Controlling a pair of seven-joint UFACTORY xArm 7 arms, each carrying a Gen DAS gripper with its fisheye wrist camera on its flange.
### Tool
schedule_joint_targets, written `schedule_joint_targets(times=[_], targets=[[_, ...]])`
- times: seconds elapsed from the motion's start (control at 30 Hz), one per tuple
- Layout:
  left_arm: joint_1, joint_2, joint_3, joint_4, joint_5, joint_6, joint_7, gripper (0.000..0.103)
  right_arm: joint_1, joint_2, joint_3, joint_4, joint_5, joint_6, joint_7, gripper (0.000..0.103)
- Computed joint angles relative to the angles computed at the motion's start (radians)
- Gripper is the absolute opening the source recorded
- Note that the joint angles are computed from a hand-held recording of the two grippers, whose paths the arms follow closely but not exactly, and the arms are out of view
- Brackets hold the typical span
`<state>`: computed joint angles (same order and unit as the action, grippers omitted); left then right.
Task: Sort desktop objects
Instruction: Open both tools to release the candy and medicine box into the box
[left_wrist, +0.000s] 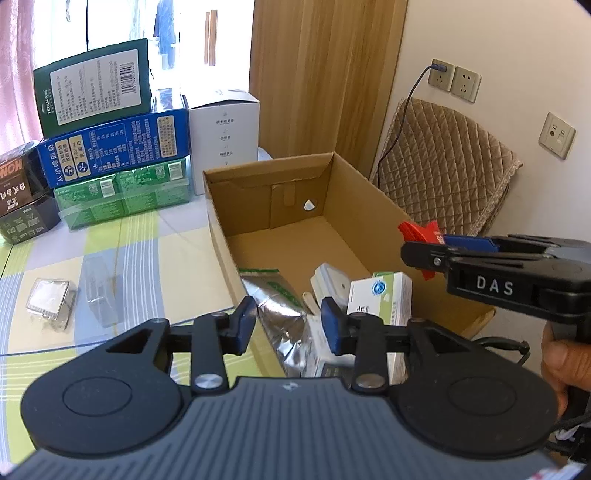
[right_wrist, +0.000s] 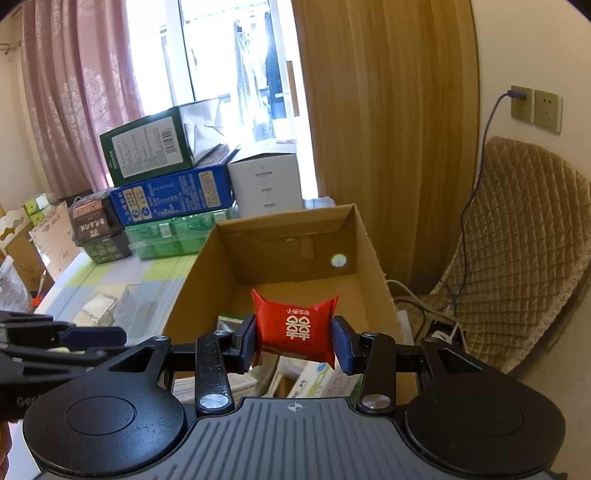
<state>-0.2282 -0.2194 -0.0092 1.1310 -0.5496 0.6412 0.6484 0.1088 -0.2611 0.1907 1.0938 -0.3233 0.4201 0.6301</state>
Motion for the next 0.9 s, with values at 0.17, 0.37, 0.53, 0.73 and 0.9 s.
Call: schedule_joint_targets(times=[0.17,0.37,0.53,0.73,0.9], targets=[[0.008,-0.065,0.014,-0.079,0.012,-0.01,0.054,0.037,0.001,0.001,0.0,-0.002,-0.001,0.006,0.0,0.04],[-0.001,-0.095,0.055,-0.097,-0.012,0.031,0.087,0.037,0.001,-0.005,0.001,-0.012,0.002,0.002,0.01,0.04],[-0.005,-0.104,0.05,-0.112,-0.01,0.052,0.118,0.037,0.007,-0.003,-0.001,-0.014,0.012,0.004,0.003,0.04],[-0.001,-0.049,0.004,-0.111,0.051,-0.001,0.082,0.044,0.017,0.01,-0.003,-0.008,0.022,0.011,-0.008,0.04],[-0.01,-0.059,0.021,-0.121,0.022,-0.017,0.102,0.04,0.048,0.026,-0.031,-0.007,0.093,-0.013,-0.067,0.048]])
